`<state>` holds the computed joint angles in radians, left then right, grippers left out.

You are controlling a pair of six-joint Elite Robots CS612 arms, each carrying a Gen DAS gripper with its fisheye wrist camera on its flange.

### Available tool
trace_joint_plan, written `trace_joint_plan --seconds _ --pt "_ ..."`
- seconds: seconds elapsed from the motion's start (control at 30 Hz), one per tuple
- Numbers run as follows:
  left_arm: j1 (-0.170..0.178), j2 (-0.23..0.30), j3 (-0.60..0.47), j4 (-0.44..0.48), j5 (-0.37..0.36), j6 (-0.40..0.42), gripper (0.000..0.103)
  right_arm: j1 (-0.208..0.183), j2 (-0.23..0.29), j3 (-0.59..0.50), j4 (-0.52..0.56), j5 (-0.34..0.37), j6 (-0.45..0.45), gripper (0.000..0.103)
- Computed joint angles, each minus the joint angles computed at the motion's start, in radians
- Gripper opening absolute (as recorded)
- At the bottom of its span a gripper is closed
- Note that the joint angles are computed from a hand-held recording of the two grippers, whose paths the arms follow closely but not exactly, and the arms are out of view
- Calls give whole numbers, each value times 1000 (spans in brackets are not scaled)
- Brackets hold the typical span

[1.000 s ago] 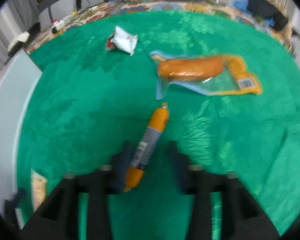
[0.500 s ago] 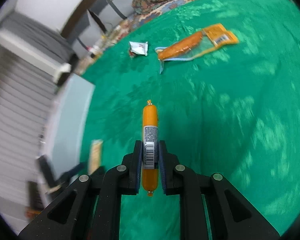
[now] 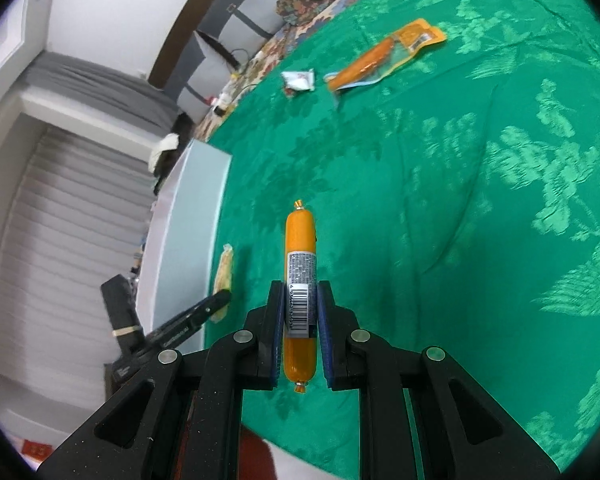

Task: Organize snacks
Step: 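Grasp the cream bar pack with left while right grasps the orange sausage stick, then carry both items over the white box and open both grippers inside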

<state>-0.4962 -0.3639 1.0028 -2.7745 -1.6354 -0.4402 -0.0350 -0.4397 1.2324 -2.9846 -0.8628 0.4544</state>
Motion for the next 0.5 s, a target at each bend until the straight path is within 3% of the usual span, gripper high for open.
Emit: trace_joint_plan --seconds 0.23,0.43,0.5 --pt "19 -103 171 -211 -54 -88 26 34 -2 -30 27 34 -33 16" --pt "57 -186 286 -299 36 -99 26 92 24 -147 84 97 -84 16" --pt "74 -207 314 -301 98 -101 26 119 44 -211 115 131 -105 16"
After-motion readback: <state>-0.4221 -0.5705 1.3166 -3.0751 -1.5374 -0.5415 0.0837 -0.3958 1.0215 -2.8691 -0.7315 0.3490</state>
